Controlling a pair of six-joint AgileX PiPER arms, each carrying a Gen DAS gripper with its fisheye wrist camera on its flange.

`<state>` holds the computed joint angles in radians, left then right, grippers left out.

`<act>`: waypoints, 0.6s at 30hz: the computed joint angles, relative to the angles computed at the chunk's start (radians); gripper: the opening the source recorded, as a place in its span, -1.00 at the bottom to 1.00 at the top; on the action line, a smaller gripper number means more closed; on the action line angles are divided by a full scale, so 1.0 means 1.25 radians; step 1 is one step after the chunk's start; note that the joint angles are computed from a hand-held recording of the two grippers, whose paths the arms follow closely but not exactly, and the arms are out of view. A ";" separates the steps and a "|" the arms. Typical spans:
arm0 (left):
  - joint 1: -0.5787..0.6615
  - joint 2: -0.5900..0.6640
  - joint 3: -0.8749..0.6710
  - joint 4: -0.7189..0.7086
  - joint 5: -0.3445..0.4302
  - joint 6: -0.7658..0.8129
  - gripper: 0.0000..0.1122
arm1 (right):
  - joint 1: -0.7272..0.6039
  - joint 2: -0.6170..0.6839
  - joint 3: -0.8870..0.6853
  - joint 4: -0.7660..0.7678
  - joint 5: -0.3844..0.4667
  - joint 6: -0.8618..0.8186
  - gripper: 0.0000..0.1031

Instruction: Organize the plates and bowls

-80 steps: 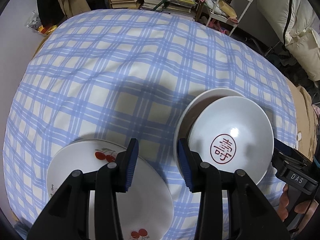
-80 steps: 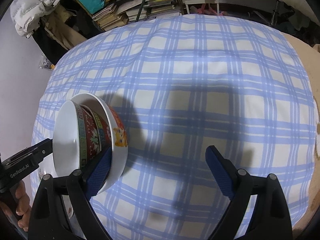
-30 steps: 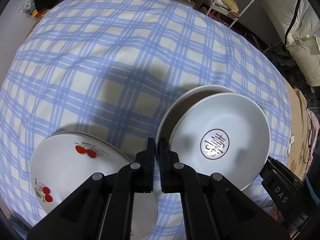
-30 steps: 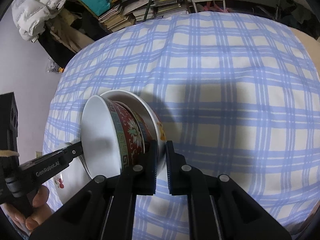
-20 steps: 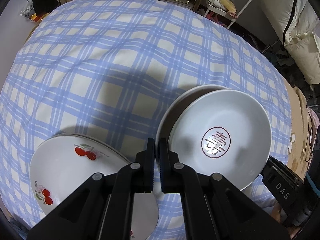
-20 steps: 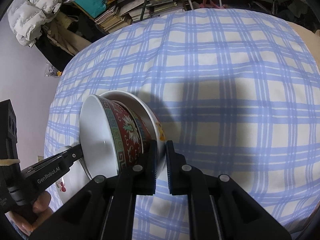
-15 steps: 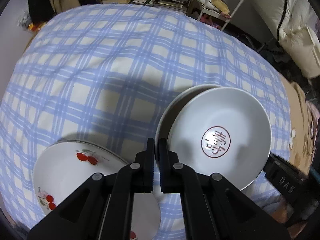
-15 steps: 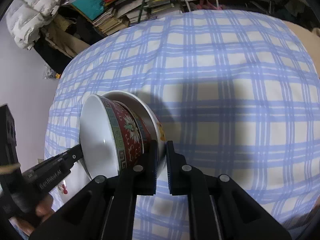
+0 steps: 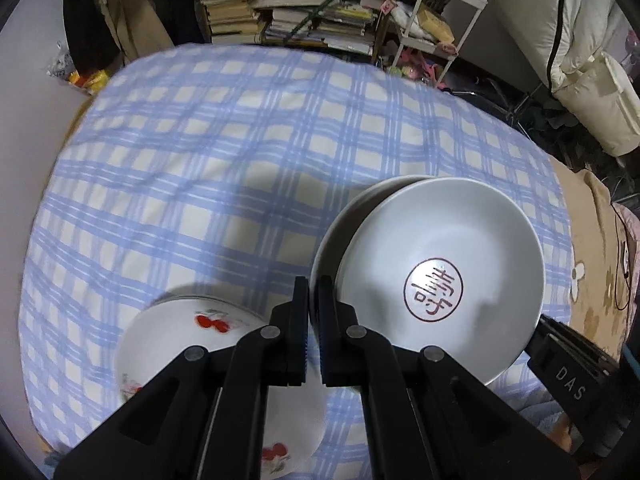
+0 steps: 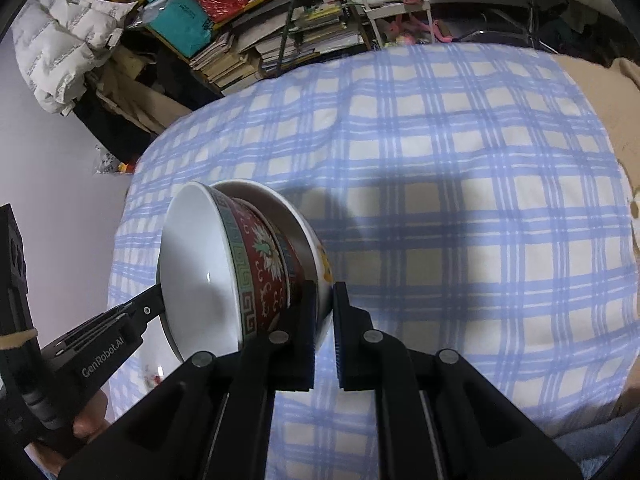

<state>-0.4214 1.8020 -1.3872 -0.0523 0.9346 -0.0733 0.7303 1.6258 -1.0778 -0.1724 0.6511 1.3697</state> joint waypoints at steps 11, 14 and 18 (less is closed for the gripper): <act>0.113 -0.174 0.112 0.036 0.016 0.050 -0.96 | 0.120 0.052 -0.136 -0.037 0.033 0.073 -0.77; 0.166 -0.218 0.163 0.052 0.011 0.074 -0.96 | 0.155 0.089 -0.167 -0.030 0.008 0.092 -0.77; 0.239 -0.258 0.227 0.042 -0.005 0.116 -0.96 | 0.197 0.145 -0.221 -0.028 -0.002 0.103 -0.77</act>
